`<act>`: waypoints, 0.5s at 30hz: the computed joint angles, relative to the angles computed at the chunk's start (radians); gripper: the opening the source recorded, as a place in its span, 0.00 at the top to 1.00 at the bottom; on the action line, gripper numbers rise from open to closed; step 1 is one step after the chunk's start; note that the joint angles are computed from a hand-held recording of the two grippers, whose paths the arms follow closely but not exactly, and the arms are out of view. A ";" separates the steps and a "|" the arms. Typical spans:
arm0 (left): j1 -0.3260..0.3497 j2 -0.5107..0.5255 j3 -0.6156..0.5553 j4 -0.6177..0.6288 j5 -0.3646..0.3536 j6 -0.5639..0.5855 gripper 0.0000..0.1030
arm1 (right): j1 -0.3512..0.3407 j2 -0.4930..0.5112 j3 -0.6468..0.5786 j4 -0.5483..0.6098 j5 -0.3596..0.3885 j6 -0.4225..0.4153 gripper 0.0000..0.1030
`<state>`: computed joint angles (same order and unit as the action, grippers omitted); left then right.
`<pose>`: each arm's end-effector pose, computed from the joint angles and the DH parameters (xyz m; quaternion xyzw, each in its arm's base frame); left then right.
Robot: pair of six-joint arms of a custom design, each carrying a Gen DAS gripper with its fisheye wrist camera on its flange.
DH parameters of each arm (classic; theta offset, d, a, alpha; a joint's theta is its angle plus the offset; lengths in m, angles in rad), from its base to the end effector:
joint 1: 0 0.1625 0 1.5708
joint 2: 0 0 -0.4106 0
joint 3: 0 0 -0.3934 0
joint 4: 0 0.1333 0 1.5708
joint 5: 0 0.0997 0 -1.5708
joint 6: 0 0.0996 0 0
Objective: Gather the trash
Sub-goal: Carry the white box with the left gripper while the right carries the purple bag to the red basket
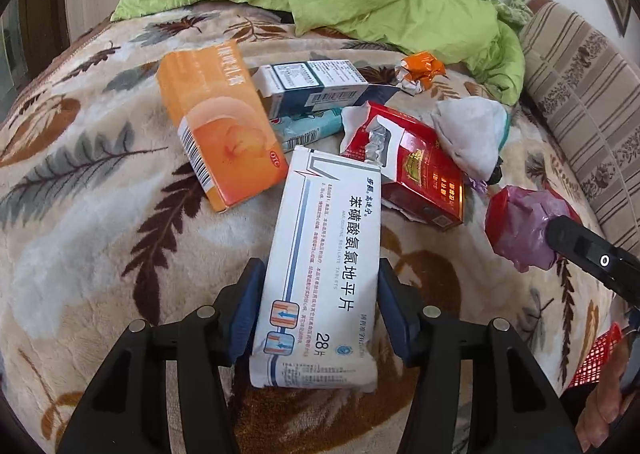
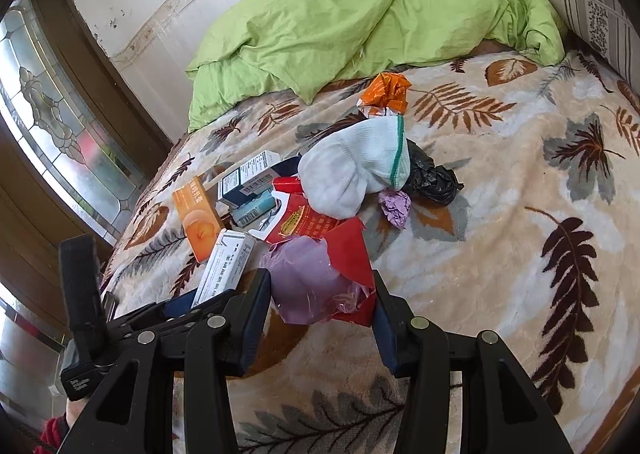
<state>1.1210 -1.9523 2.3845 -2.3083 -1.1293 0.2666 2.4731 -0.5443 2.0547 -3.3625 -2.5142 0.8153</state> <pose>0.0164 -0.3705 0.3229 0.3069 0.9149 -0.1675 0.2019 0.4148 -0.2605 -0.0461 -0.0253 -0.8839 0.4222 0.1994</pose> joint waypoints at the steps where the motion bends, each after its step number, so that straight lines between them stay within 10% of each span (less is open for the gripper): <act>1: -0.007 -0.006 0.007 -0.006 0.008 0.003 0.48 | 0.000 -0.001 0.000 0.001 0.000 0.000 0.51; 15: -0.179 -0.274 0.085 0.124 -0.134 0.016 0.48 | 0.123 -0.079 0.095 -0.001 -0.090 0.160 0.51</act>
